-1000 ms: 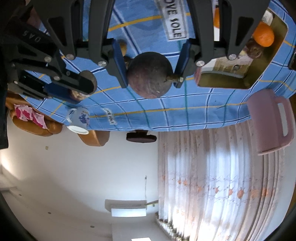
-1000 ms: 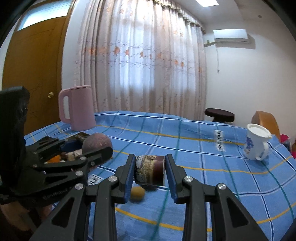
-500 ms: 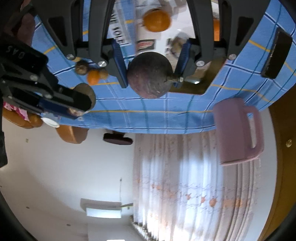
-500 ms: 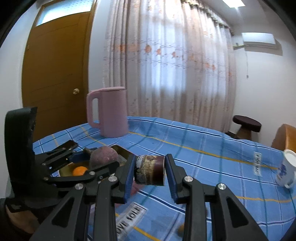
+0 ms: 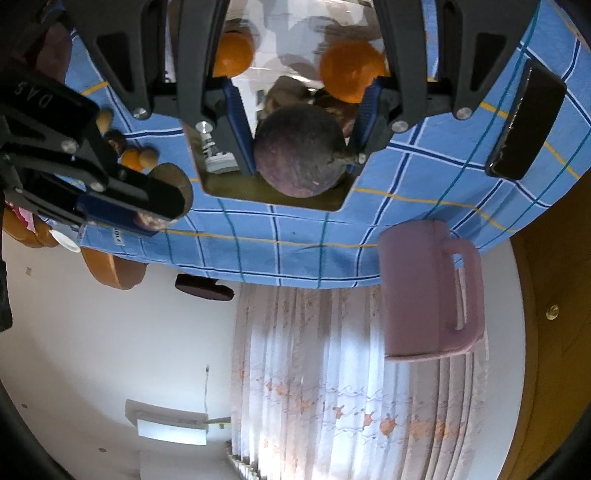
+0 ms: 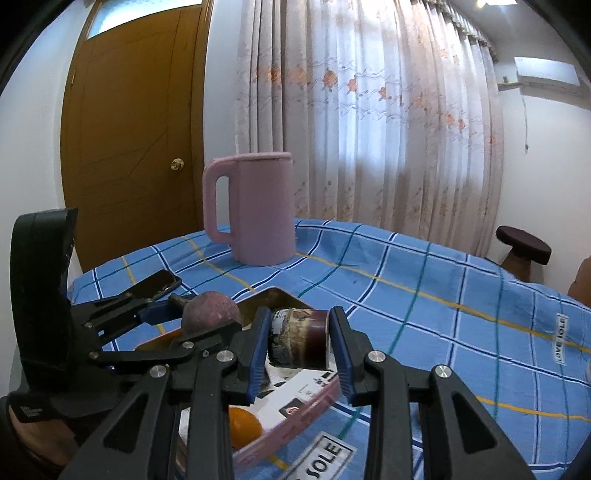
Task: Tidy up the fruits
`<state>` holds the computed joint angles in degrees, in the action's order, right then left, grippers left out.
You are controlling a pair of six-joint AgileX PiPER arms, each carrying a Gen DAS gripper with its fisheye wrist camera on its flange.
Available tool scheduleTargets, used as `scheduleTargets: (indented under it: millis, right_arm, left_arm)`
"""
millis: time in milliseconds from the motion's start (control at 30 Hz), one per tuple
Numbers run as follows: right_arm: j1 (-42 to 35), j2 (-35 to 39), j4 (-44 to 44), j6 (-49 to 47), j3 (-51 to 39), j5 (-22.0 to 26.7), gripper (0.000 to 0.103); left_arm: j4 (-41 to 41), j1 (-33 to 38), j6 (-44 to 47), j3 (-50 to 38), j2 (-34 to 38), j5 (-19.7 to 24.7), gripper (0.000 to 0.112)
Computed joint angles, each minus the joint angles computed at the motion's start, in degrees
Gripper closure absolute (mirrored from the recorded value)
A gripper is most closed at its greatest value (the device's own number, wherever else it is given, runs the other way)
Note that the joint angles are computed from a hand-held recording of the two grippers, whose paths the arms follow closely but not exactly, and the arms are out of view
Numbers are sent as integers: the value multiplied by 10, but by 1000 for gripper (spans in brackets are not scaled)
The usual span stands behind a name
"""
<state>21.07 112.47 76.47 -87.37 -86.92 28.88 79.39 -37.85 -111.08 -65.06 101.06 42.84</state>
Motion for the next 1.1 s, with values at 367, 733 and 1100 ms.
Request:
scheduleTargets:
  millis: [367,733,1100]
  right_arm:
    - [32,41,-85,79,-30,9,68]
    - [34,71,-172,168,-64,40,68]
    - [14,56,-141,167,-46,46,48]
  left_arm:
    - [-24,32,6,29,-10,-28,60]
    - [-57,33,47,19,-4,-21,60]
    - [-39,17,13,34,-25,12,26]
